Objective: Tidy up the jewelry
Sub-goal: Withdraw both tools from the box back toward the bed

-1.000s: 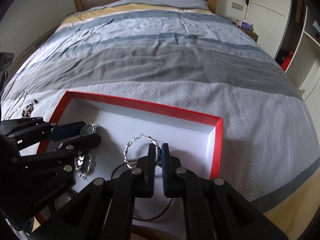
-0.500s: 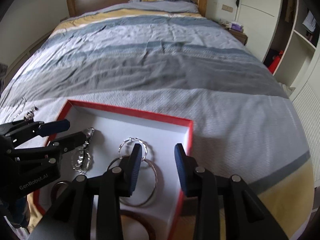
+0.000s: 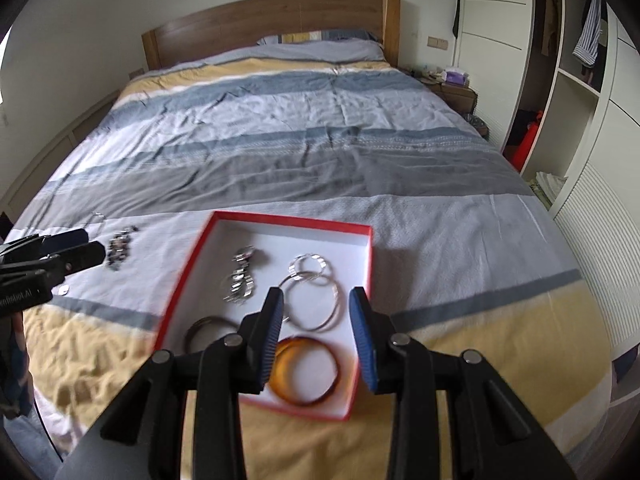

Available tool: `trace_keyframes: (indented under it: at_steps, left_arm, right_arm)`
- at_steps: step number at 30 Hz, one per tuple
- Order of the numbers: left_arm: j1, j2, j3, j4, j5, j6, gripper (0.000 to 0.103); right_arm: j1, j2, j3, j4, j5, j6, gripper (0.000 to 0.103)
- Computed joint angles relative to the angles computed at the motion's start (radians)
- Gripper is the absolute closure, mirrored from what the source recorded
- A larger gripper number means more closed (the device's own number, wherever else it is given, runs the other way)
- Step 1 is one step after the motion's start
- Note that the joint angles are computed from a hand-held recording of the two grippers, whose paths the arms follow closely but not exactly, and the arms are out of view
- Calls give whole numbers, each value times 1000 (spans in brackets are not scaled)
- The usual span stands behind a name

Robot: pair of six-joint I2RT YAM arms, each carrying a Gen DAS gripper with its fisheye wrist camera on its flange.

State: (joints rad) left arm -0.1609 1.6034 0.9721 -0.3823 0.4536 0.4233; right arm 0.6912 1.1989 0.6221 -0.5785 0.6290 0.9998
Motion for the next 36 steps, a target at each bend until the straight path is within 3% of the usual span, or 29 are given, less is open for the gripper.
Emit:
trace_keyframes:
  at_steps: [12,22,28,36]
  left_arm:
    - [522,-179,3,-285,224,340,38]
    - [924,-110,137,-548,409,727,37]
    - [1141,36,320,-641,476,883,32]
    - [1292,223,539,-644,522,878,28]
  right_arm:
    - [481,151,264,-439,184,562,71]
    - [718,310,482,-769,232,926,70]
    - [784,388,595,-855,278,998,71]
    - [822,431,660,-903,322,1035,71]
